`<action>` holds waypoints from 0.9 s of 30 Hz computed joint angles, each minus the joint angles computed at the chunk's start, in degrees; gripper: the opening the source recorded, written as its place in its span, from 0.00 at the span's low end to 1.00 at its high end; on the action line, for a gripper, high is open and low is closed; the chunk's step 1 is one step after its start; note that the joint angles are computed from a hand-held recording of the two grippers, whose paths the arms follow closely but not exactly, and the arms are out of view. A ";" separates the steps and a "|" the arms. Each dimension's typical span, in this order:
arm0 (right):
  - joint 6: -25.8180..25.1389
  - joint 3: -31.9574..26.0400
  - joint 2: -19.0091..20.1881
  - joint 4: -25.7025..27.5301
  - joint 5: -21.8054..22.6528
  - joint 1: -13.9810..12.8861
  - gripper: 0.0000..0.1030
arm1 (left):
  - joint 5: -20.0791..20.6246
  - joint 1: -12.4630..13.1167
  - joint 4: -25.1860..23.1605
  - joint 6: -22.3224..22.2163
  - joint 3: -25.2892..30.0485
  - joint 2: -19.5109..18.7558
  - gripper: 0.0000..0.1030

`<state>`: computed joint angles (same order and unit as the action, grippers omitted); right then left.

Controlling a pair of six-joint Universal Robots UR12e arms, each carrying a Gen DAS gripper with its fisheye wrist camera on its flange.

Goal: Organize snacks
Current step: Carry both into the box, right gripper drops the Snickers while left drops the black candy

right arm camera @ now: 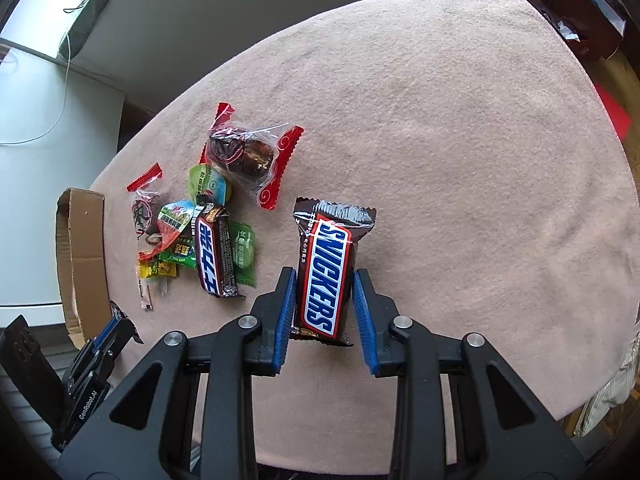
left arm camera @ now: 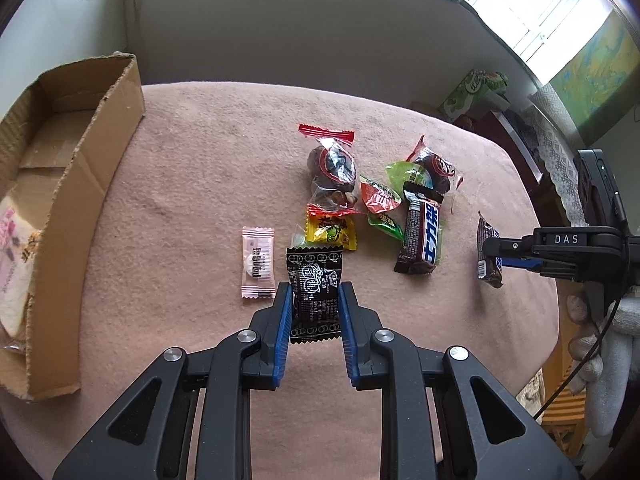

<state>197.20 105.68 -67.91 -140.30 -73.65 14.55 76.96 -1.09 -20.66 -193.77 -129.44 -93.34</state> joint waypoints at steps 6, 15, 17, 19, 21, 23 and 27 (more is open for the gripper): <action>-2.74 -0.01 -1.16 -0.47 -0.61 0.82 0.29 | 1.13 1.11 1.60 -2.29 -1.18 1.94 0.20; -6.85 -2.22 -0.88 -0.39 0.30 3.75 0.29 | 3.88 4.12 3.25 -5.88 -4.03 6.02 0.20; -7.93 -3.00 -0.71 -0.36 0.39 4.60 0.29 | 4.38 4.93 3.32 -6.66 -4.67 6.93 0.20; -9.05 -3.77 -0.53 -0.32 0.68 5.41 0.29 | 4.72 5.74 3.40 -7.16 -5.37 7.85 0.20; -10.25 -4.49 -0.55 -0.14 0.93 6.16 0.29 | 5.21 6.43 3.41 -7.56 -5.94 8.62 0.20; -11.31 -5.37 -0.28 -0.18 0.89 7.08 0.29 | 5.77 7.09 3.36 -8.02 -6.36 9.25 0.20; -13.06 -7.46 0.53 -0.10 1.32 8.90 0.29 | 6.60 8.69 3.19 -9.01 -7.29 10.58 0.20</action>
